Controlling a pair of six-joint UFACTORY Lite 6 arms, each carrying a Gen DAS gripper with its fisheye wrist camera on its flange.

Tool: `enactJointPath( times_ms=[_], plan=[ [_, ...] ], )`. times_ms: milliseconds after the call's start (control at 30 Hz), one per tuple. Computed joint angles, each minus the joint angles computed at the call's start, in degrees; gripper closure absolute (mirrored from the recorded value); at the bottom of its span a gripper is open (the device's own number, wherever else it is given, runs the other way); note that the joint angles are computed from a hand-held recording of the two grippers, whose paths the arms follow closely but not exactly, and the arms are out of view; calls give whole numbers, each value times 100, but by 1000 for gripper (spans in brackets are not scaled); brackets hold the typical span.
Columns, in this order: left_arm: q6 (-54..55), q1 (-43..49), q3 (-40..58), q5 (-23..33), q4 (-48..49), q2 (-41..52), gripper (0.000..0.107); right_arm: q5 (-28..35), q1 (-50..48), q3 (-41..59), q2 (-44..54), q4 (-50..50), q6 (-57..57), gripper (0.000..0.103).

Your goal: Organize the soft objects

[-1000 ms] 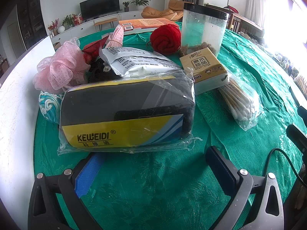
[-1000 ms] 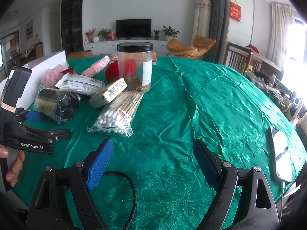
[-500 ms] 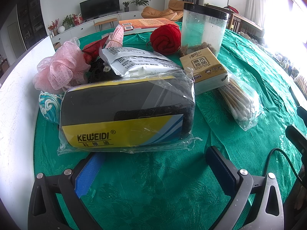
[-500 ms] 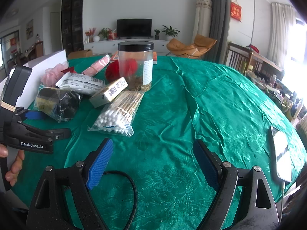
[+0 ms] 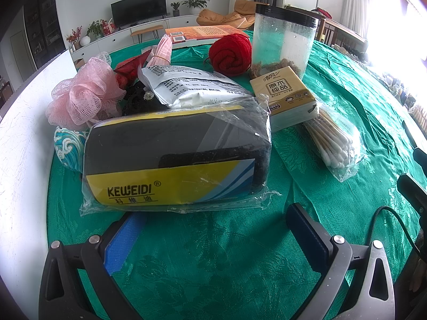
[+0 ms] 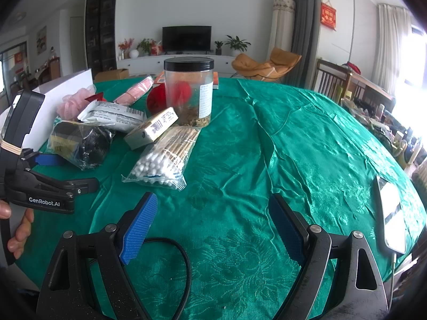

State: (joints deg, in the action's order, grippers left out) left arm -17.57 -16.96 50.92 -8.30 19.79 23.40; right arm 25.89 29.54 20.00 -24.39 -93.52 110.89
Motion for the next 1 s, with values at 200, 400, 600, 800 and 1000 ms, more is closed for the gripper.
enactJointPath(
  times_ms=[200,400,600,800,1000],
  plan=[
    [-4,1,-1,-1,5,-1,4,3,2,3,12,-11,12,16],
    [-5,2,-10,-4,7,-8,4,4,3,9,20,-14,17,16],
    [3,0,-4,-7,-4,0,4,4,2,14,26,-10,9,16],
    [10,0,-5,-9,-13,0,4,-53,3,2,80,-157,190,16],
    [6,0,-15,-14,-8,-6,4,-1605,-935,353,151,-560,491,16]
  ],
)
